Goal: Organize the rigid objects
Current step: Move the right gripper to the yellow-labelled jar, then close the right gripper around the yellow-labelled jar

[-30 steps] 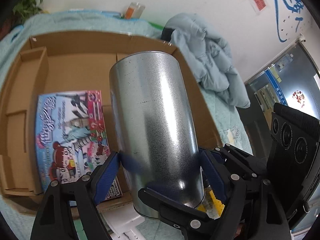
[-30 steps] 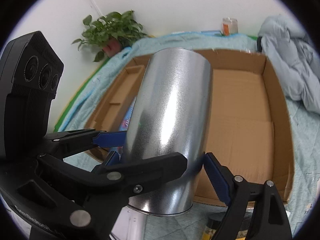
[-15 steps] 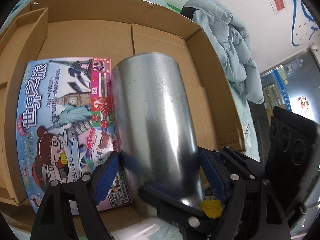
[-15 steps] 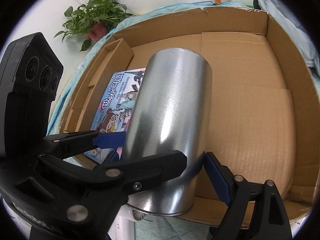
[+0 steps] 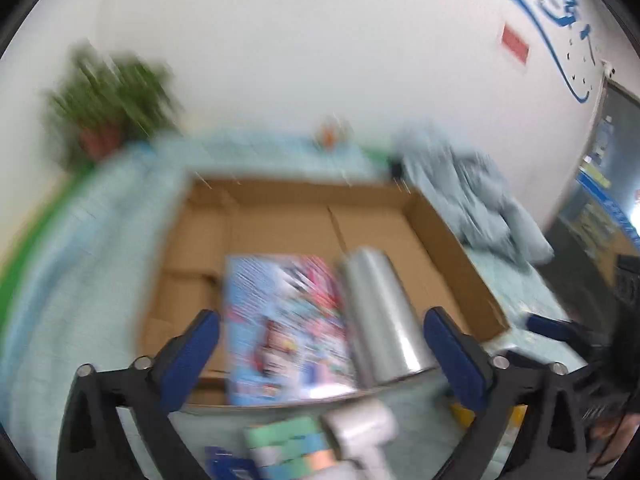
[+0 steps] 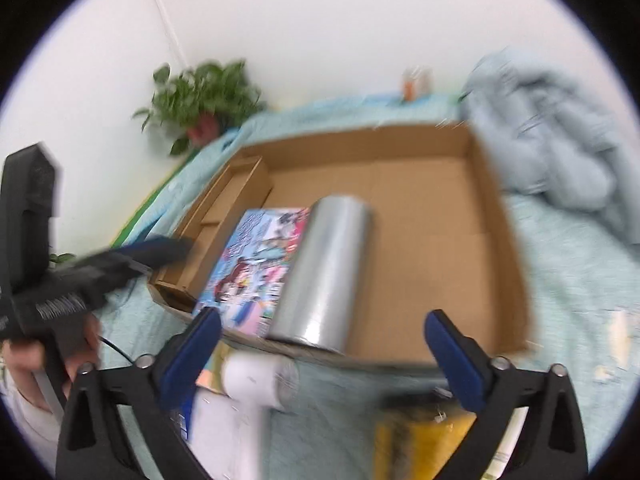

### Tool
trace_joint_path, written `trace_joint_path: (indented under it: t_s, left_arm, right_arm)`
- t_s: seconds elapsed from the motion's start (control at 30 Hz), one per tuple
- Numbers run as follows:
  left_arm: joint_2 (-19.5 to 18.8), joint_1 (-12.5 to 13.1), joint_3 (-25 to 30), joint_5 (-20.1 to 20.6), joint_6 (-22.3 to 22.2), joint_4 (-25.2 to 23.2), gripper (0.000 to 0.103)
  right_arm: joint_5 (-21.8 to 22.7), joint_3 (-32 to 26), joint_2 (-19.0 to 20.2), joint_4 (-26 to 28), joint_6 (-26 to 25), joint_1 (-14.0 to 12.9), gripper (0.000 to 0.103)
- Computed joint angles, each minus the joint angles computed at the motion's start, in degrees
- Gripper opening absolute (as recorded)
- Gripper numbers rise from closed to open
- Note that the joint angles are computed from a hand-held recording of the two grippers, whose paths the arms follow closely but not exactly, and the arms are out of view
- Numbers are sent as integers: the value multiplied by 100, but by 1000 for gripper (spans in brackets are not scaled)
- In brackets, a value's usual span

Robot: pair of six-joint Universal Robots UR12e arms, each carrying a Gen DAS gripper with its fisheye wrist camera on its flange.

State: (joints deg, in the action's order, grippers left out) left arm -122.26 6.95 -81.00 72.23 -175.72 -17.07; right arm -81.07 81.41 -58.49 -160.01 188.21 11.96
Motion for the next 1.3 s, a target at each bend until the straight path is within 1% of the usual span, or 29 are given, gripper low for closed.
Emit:
trace_joint_path:
  t_s: [0.03, 0.07, 0.1, 0.13, 0.17, 0.2, 0.23, 0.27, 0.3, 0.37, 0.4, 0.43, 0.47, 0.5, 0.57, 0.67, 0.73, 0.77, 0.8, 0.83, 0.87, 0.93, 0.97, 1.03, 1.13, 1.17, 1.2, 1.27, 1.3]
  left_arm:
    - [130, 15, -229, 199, 78, 362, 103]
    - [232, 35, -399, 304, 176, 555, 103]
    - [363, 46, -601, 475, 289, 691, 103]
    - [460, 50, -735, 634, 325, 699, 103]
    - [565, 59, -871, 757, 326, 648, 103]
    - [645, 87, -981, 753, 331, 578, 103]
    - [722, 105, -1062, 709, 333, 445, 103]
    - [801, 149, -1151, 596, 349, 302, 103]
    - [881, 193, -1242, 475, 339, 193, 103]
    - [988, 233, -1366, 242, 236, 33, 103]
    - [1066, 288, -1450, -5, 217, -116, 103]
    - [1105, 309, -1476, -219, 208, -306, 103]
    - [1136, 338, -1506, -440, 226, -493, 103]
    - [1170, 369, -1516, -756, 288, -819, 103]
    - [1184, 374, -1506, -1186, 376, -1282, 103]
    - [1205, 365, -1527, -1887, 731, -2184, 102]
    - [1189, 358, -1555, -2344, 759, -2534, 102]
    - [1181, 359, -1591, -2570, 737, -2654, 102]
    - [1177, 351, -1627, -2782, 818, -2899, 102]
    - [1166, 336, -1625, -2850, 916, -3111, 102]
    - [1162, 312, -1631, -2858, 1011, -3292, 102]
    - [1162, 244, -1663, -2726, 1196, -3590, 102]
    - [1154, 222, -1670, -2670, 1224, -3683, 102]
    - [1137, 204, -1693, -2637, 1232, -3897, 102]
    - [1163, 205, -1787, -2564, 1135, -3938, 102]
    - [1180, 207, -1822, -2524, 1104, -3927, 102]
    - [1204, 208, -1871, -2445, 1046, -3882, 102]
    - [1200, 223, -1876, -2325, 968, -3894, 102]
    - [1205, 238, -1888, -2277, 941, -3935, 102]
  right_arm:
    - [-145, 241, -108, -261, 78, -37, 102]
    - [-310, 465, -213, -282, 155, -89, 102]
    - [-390, 493, -208, -64, 202, -116, 102]
    - [-378, 489, -228, 321, 220, -160, 102]
    - [-302, 503, -229, 682, 306, -214, 98]
    - [-191, 531, -225, 839, 375, -258, 94]
    - [-80, 557, -214, 921, 435, -289, 87]
    - [48, 581, -187, 933, 489, -315, 86]
    - [208, 614, -171, 856, 539, -339, 86]
    - [526, 634, -157, 937, 655, -380, 86]
    - [578, 633, -156, 986, 647, -358, 85]
    - [536, 640, -171, 1046, 594, -325, 82]
    - [366, 682, -209, 1017, 531, -263, 81]
    - [239, 695, -235, 1058, 468, -197, 81]
    - [162, 809, -343, 1108, 382, -98, 81]
    - [220, 1115, -571, 1127, 363, 11, 81]
    - [194, 1348, -730, 1058, 314, 103, 81]
    - [255, 1451, -802, 1059, 297, 114, 81]
    - [380, 1505, -849, 1114, 308, 136, 81]
    - [606, 1554, -892, 1182, 305, 143, 82]
    - [1064, 1643, -950, 1242, 243, 100, 82]
    - [1803, 1796, -998, 1126, 261, 0, 82]
    - [2005, 1849, -1017, 1084, 305, -49, 82]
    - [2048, 1866, -1021, 1120, 303, -113, 82]
    - [2149, 1729, -932, 1680, 230, -216, 81]
    - [2140, 1669, -899, 1905, 176, -207, 77]
    - [2028, 1614, -879, 2112, 67, -162, 74]
    - [1829, 1502, -823, 2531, -169, -59, 70]
    - [1847, 1471, -802, 2658, -256, -38, 68]
